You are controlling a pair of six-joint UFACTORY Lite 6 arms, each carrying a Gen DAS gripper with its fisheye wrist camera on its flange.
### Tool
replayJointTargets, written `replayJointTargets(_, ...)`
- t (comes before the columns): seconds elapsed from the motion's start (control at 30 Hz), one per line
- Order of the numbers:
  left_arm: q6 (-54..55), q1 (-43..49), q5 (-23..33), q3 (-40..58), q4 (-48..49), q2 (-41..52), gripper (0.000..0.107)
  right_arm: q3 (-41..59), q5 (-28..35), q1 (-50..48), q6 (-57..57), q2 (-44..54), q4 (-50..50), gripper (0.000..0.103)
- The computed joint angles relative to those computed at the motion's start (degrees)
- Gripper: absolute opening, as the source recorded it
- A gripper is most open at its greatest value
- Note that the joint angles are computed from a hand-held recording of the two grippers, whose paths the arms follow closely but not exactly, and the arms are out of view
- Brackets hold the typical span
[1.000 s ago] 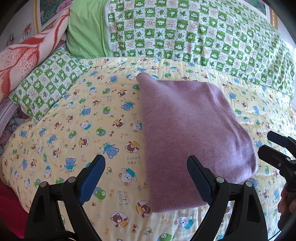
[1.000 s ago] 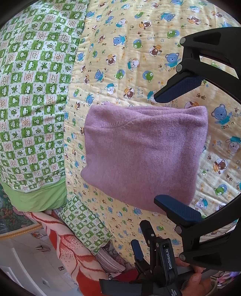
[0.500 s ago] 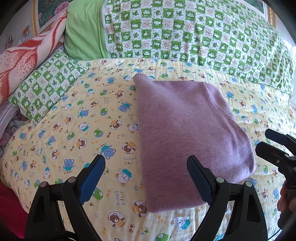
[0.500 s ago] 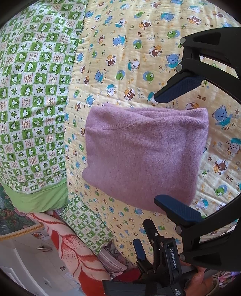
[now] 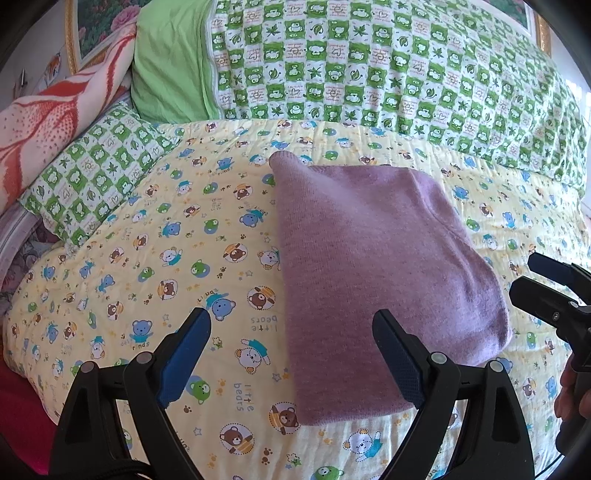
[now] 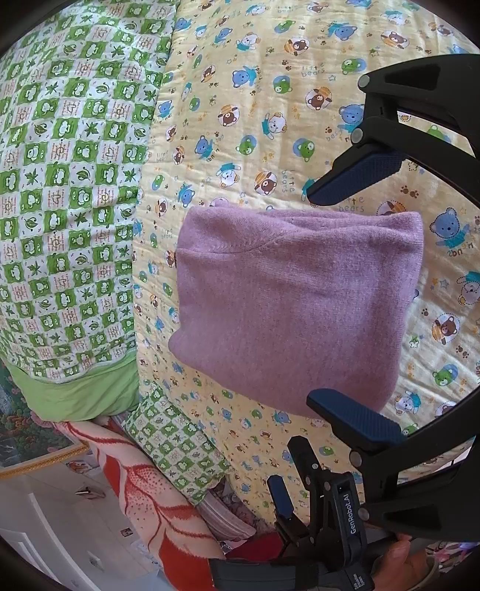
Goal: Fold small clothes
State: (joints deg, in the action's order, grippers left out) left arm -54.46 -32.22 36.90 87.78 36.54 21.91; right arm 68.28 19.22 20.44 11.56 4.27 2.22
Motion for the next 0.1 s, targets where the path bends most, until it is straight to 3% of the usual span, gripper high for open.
replayJointTargets(0.1, 0.33, 0.09, 0.06, 0.41, -0.50, 0.36, 0.090, 0.70, 0.00, 0.26, -0.28, 0.48, 0.01, 0.099)
